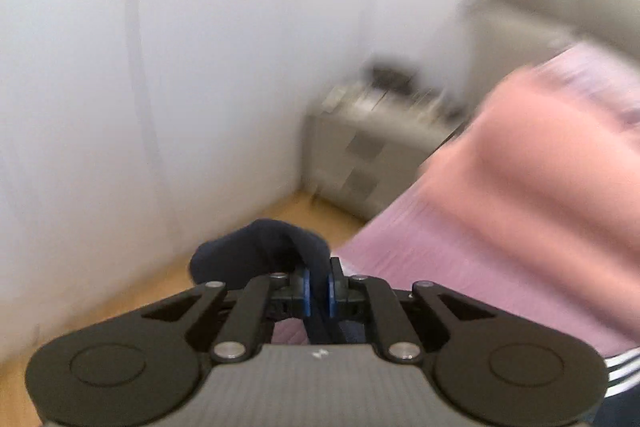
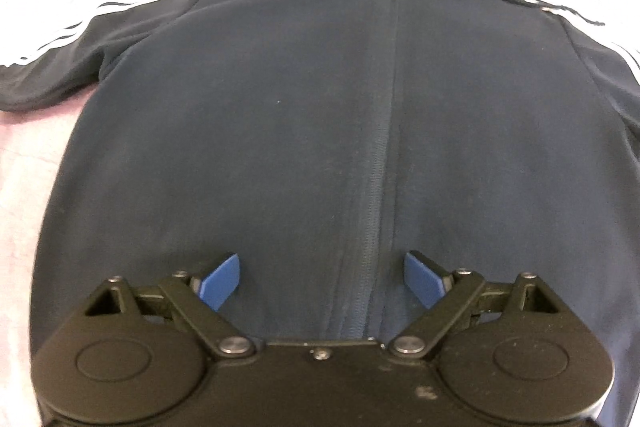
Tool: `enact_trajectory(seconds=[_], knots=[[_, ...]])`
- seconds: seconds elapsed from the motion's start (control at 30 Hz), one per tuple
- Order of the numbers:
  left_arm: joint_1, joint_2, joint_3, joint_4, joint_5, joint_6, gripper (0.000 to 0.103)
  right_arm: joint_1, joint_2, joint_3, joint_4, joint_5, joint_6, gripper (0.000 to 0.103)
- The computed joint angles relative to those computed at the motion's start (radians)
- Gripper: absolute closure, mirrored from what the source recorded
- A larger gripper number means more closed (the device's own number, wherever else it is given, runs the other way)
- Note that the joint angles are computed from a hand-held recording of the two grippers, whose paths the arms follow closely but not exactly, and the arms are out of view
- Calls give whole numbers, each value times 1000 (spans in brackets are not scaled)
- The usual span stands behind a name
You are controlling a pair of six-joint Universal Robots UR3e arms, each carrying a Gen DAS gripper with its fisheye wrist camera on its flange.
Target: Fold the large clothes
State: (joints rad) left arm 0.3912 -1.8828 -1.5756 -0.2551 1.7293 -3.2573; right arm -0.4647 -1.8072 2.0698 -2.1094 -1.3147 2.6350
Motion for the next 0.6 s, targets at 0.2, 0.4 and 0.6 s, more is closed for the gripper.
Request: enact_trajectory(seconds=[0.2,0.4,0.6], knots=[[-480,-94,344,124,161,203,94,-237,-111,11,79,127,-81,1],[-886,-532,959,-332,142,119,60,-574,-159,-44,203,299,-315,1],[-970,-595,786,-453,48,185,34,-718,129,-241,230,426,-322,1]])
